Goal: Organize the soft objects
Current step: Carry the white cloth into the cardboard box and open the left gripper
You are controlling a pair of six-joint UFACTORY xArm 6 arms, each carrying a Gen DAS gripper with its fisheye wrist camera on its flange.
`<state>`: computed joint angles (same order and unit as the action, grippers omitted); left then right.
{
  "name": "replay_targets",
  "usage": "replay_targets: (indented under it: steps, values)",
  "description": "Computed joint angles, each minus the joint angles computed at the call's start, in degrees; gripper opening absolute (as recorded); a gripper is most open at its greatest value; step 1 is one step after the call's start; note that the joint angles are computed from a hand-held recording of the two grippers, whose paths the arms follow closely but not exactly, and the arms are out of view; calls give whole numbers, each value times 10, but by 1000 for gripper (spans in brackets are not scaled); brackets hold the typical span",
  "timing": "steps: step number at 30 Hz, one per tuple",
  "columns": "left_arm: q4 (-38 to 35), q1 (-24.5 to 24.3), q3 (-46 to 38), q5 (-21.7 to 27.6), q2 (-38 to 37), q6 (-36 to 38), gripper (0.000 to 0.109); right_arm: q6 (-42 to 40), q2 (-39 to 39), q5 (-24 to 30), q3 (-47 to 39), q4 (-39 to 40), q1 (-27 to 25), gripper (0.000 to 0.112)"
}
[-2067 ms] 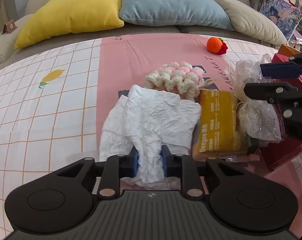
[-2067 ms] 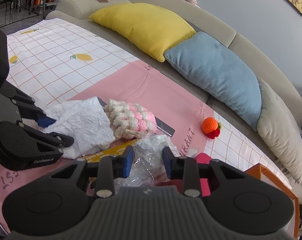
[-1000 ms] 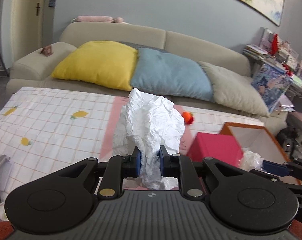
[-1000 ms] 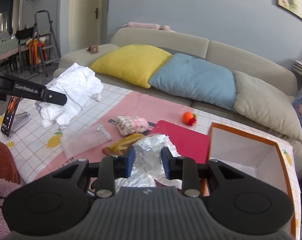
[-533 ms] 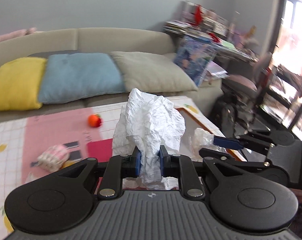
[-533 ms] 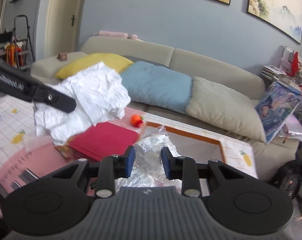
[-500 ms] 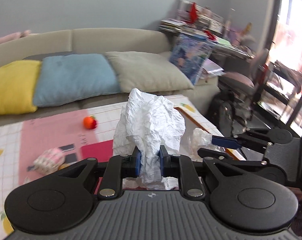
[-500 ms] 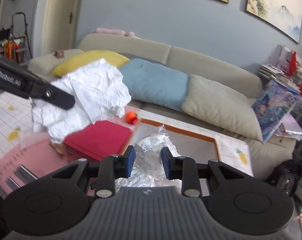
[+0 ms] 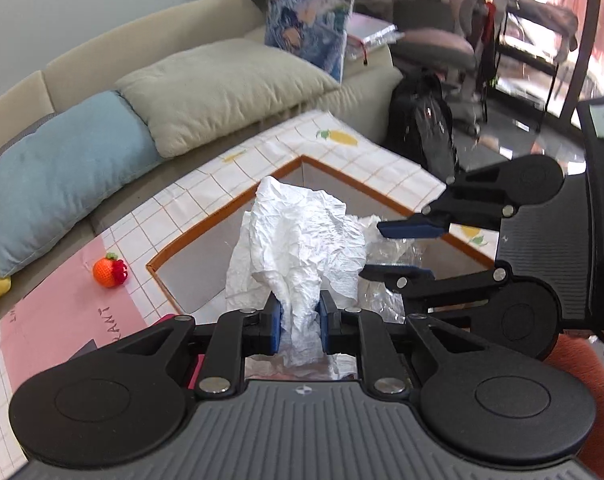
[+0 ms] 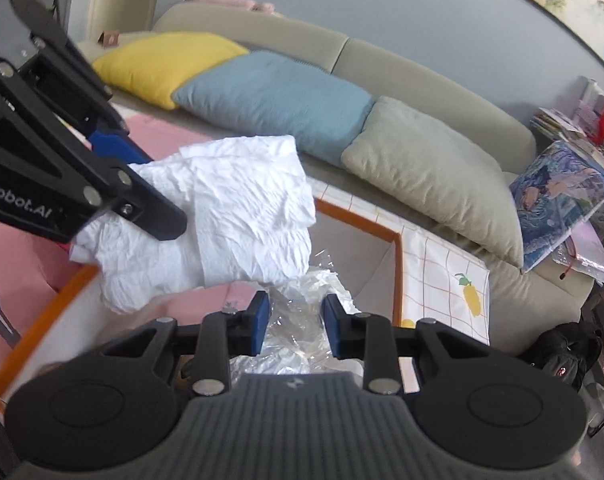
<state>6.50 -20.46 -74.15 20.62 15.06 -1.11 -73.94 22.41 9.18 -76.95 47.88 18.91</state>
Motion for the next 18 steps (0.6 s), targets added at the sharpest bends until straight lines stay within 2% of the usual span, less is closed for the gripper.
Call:
replay_targets:
  steps: [3, 6, 9, 14, 18]
  values:
    - [61, -1, -33, 31, 30, -9, 20, 19, 23, -5, -13, -65, -5, 29]
    - [90, -5, -67, 79, 58, -8, 20, 19, 31, -3, -12, -91, -7, 29]
    - [124, -9, -79, 102, 73, -14, 21, 39, 41, -3, -15, -118, -10, 31]
    - [110, -13, -92, 127, 85, -8, 25, 64, 46, 11, -22, -126, -15, 36]
    - [92, -9, -81, 107, 77, 5, 39, 80, 40, 11, -18, -145, -14, 39]
